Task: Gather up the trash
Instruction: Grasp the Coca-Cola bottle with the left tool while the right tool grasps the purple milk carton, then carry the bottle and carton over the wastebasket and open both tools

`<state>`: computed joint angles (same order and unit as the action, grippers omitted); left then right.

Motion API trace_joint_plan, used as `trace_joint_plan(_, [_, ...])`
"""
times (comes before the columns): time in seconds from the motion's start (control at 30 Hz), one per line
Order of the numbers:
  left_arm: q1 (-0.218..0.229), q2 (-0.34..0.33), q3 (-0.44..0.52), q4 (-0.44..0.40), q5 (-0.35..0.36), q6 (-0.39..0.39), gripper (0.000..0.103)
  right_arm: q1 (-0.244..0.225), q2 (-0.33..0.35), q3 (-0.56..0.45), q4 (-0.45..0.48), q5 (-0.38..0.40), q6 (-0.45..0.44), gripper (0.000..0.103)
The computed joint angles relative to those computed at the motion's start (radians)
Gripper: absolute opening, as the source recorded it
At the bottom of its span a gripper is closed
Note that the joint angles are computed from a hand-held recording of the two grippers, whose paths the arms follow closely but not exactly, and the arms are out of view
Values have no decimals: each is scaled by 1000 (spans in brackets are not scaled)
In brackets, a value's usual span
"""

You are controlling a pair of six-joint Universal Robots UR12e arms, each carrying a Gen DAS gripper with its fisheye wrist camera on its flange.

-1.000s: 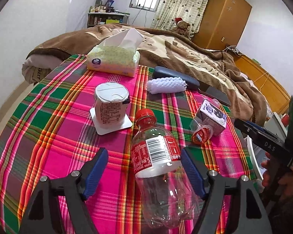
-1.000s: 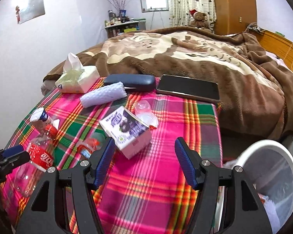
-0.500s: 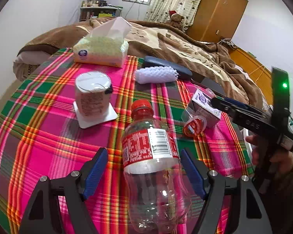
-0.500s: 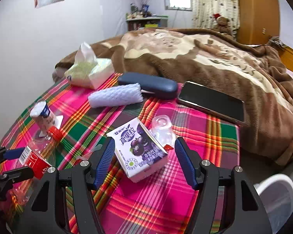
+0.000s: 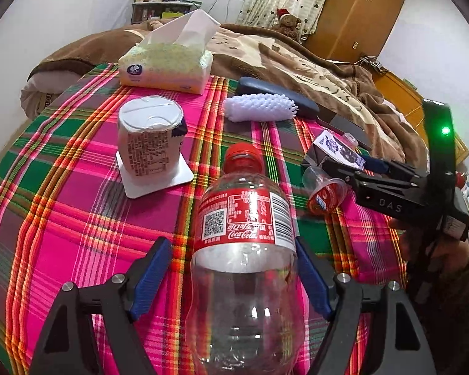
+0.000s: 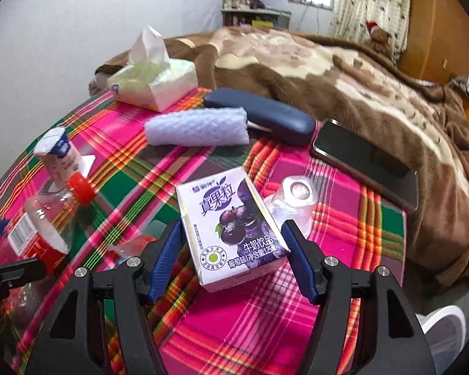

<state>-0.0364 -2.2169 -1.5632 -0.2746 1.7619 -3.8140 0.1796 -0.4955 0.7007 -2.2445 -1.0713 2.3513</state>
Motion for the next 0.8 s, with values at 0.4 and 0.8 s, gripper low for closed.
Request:
trace_joint_plan(0.4, [8,-8,8,-3,-16,13,78,-5,7,-11,27,10,71,65])
trace_joint_plan(0.8, [4,-9,9,11,-11,29,62,-18,-24,57,-34,41,130,63])
